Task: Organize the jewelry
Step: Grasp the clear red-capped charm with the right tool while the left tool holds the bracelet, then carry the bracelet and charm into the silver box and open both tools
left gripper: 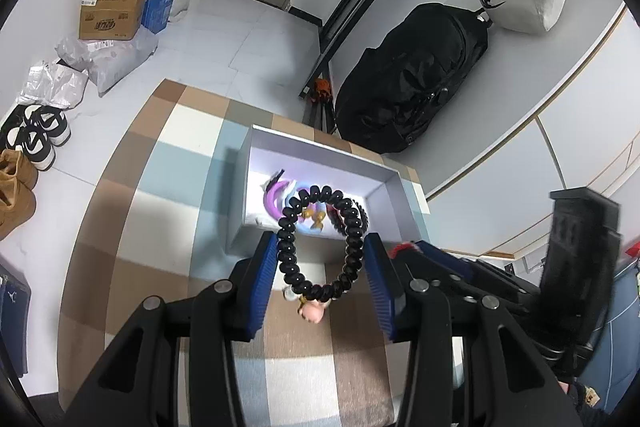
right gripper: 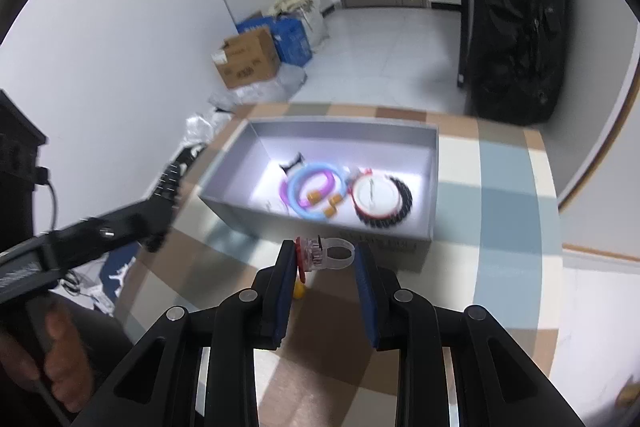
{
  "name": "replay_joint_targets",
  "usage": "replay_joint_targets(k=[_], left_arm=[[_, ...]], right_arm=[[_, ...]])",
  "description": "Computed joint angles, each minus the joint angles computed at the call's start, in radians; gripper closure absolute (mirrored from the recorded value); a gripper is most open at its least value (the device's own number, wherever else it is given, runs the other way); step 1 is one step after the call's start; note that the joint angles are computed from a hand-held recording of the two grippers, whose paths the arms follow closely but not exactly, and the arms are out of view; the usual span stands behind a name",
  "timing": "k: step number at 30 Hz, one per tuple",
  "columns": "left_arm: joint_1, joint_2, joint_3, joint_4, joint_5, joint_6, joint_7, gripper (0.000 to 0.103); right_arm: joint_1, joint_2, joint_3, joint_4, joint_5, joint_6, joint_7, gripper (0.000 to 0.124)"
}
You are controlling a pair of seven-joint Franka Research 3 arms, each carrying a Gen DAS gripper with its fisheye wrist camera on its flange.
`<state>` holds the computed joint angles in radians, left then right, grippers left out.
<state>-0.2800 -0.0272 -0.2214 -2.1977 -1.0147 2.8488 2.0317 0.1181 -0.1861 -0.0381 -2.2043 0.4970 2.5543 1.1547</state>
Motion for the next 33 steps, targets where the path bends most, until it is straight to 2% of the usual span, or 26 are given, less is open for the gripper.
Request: replay_joint_targets(k=[4,7,11,12,14,17,20,33], left_arm=[[0.005,0.031,-0.006,0.038,0.019,-0.007,-0.025,0.065],[0.01,0.059,-0.02,0.064,0.142,0.024,-0.104,0.065],[0.026,0.09,-0.039,0.1,0.189,0.018,-0.137,0.065],[0.021,0.098,-0.035,0.1,0.285,0.038,-0.204,0.065],[0.025,0.103,-0.037,0.095,0.392,0.061,-0.276,0.065],[0.059,0.117,-0.064,0.118,0.325,0.024,-0.242,0.065],[0.073,0.134,-0.07,0.138,0.327,0.007,-0.264,0.065],[0.108,0.207,-0.095,0.21,0.441,-0.057,-0.372,0.065]], right_arm=[[0.007,0.024,-0.014,0.046,0.065,-0.006,-0.03,0.096],[0.006,0.042,-0.015,0.077,0.096,-0.003,-0.053,0.096],[0.004,0.072,-0.011,0.112,0.127,0.012,-0.074,0.096],[0.002,0.08,-0.012,0.122,0.138,0.007,-0.077,0.096],[-0.003,0.097,-0.014,0.144,0.161,-0.001,-0.081,0.096],[-0.009,0.113,-0.01,0.165,0.178,-0.004,-0.087,0.096],[-0.017,0.137,-0.009,0.191,0.191,-0.021,-0.086,0.096],[-0.06,0.241,0.001,0.279,0.164,-0.105,0.037,0.096]])
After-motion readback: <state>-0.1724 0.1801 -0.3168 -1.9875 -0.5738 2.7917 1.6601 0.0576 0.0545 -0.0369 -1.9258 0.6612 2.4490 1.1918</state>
